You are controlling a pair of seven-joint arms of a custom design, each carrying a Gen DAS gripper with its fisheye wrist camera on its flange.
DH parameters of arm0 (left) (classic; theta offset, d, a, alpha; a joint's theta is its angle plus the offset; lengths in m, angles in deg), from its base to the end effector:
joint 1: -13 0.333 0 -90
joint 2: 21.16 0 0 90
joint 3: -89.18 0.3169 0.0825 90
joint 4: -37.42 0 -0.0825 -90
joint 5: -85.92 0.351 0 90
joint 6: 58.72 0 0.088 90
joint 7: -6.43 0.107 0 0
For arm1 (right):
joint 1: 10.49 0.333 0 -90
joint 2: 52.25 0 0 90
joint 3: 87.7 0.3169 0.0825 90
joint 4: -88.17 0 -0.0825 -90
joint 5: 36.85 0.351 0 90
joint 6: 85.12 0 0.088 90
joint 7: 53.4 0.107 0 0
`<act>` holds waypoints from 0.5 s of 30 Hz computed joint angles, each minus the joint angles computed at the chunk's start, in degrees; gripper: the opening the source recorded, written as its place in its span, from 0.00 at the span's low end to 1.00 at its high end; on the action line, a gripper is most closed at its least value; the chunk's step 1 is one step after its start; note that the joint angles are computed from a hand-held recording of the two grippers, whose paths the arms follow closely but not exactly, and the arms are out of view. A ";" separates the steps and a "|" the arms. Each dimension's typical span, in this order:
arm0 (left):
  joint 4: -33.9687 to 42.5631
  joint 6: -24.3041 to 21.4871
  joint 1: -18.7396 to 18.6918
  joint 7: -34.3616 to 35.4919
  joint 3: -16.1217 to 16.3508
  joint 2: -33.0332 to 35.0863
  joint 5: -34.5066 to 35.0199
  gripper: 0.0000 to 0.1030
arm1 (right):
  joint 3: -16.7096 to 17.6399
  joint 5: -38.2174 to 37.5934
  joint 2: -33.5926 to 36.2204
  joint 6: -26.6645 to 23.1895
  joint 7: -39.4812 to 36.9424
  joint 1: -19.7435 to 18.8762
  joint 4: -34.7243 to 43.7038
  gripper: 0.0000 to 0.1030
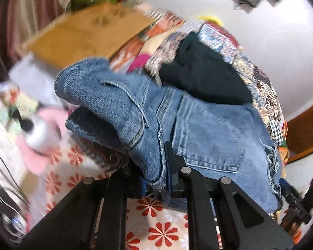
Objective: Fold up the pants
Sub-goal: 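Grasp the jeans waistband with the left tool and lift it over the folded legs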
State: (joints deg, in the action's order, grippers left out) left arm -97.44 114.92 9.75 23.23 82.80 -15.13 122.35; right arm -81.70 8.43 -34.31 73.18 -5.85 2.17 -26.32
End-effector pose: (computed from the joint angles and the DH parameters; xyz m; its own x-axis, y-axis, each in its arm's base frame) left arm 0.5065 -0.1307 0.3683 0.3878 -0.8709 0.3020 -0.7323 -0.4900 -0.4729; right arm 0.5870 0.1622 0.3660 0.4236 -0.8676 -0.2604 -0.8155 -0.2400 -0.5267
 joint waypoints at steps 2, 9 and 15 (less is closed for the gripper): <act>1.27 -1.51 -1.67 -4.44 1.12 -1.71 6.44 0.13 | 0.15 1.49 -1.26 0.94 -0.55 -0.48 -1.54 0.78; 10.91 -8.58 -3.91 -14.67 -2.09 -4.32 27.86 0.13 | -0.89 7.76 -7.02 4.82 -2.97 -2.31 -8.93 0.78; 22.95 -11.09 -8.19 -11.34 -4.31 1.10 33.30 0.13 | -3.14 9.40 -7.98 3.66 -0.33 -3.93 -12.25 0.78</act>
State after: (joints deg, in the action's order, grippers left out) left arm -74.49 103.83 1.56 11.88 78.49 -14.03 155.65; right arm -84.84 17.83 -42.28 76.85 -6.18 -1.75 -38.58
